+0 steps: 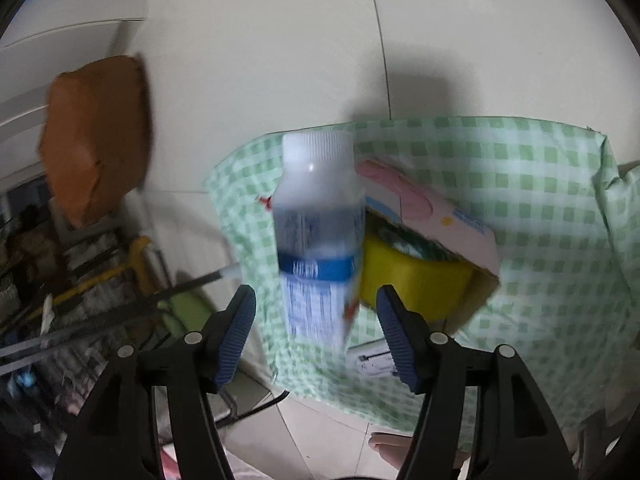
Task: Organize rigid objects
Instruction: 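Lower the milk bottle upright into the box and open the right gripper, then grasp the white power bank by its end with the right gripper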
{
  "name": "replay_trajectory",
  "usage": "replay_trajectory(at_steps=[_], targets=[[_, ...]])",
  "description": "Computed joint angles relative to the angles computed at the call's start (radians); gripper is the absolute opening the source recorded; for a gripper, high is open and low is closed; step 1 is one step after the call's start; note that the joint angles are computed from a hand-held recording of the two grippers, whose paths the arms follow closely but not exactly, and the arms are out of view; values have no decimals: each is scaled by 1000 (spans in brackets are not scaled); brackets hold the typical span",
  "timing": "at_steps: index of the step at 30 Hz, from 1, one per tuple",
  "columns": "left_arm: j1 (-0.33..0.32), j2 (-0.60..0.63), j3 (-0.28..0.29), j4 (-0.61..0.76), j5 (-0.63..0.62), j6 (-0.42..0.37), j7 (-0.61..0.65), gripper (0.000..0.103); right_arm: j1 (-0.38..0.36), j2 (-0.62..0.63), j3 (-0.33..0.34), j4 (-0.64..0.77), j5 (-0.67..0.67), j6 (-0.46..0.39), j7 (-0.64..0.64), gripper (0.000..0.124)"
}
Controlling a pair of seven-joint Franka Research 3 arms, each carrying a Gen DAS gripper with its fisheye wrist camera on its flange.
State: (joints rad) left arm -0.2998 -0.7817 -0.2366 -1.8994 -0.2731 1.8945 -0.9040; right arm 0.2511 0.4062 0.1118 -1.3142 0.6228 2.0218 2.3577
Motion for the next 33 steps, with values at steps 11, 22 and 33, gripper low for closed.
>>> replay_trajectory(at_steps=[11, 22, 33], targets=[[-7, 2, 2, -4, -7, -5, 1, 78, 43, -256, 13, -583, 280, 4, 15, 42], [-7, -2, 3, -8, -9, -2, 7, 78, 100, -122, 33, -483, 185, 85, 4, 10], [0, -14, 0, -12, 1, 11, 3, 78, 78, -154, 60, -339, 254, -65, -212, 10]])
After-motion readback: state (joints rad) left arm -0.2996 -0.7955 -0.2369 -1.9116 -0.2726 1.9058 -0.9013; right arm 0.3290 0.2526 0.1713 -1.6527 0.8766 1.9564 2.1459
